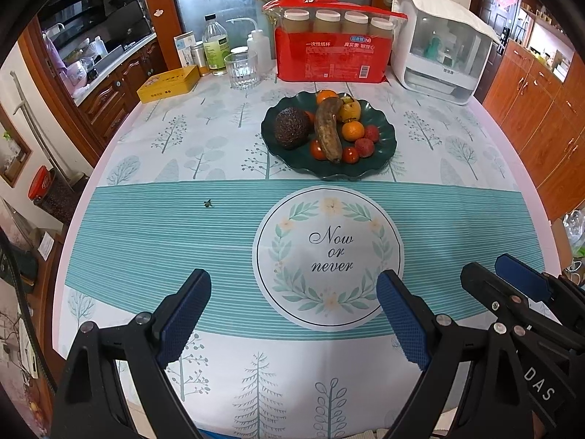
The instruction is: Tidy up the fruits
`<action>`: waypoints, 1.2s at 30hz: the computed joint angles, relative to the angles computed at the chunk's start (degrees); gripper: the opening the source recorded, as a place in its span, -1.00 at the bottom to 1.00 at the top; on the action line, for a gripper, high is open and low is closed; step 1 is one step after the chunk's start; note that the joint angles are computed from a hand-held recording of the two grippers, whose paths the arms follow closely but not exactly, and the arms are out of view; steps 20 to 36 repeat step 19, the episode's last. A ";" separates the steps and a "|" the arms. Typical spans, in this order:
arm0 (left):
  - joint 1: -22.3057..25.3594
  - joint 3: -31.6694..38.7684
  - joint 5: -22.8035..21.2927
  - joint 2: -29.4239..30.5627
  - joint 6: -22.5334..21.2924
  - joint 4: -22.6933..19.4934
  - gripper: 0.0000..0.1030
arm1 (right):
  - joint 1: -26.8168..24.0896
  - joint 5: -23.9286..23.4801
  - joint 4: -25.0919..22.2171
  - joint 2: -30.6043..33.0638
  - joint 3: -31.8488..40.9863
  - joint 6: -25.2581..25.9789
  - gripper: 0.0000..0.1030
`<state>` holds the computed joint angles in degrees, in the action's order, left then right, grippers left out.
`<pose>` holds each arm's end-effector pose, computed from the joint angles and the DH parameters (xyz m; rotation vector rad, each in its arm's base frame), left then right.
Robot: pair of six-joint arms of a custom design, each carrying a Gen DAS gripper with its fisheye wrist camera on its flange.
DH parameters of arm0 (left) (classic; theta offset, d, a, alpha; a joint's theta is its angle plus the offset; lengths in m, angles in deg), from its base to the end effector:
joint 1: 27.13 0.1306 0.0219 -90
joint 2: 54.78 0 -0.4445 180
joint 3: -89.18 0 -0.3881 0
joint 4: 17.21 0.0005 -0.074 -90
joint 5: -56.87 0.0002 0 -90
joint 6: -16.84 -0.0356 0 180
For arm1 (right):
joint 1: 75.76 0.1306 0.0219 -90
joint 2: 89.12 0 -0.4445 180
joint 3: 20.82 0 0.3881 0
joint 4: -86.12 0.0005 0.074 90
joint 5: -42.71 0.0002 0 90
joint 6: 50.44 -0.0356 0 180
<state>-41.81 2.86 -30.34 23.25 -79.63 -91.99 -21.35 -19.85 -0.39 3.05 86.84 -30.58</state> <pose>0.3472 -0.0933 0.5760 0.4953 2.5578 -0.1148 0.2738 0.3536 0.5785 0.4551 2.5286 0.0883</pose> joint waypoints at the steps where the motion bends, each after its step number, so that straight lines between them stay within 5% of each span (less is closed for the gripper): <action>1: -0.16 -0.16 -0.08 -0.04 0.12 0.06 0.77 | 0.00 0.00 0.00 0.00 0.00 0.00 -0.10; 36: -0.03 0.62 0.10 1.22 0.42 -0.26 0.77 | -0.51 -0.70 1.47 -0.70 -2.01 0.43 -0.10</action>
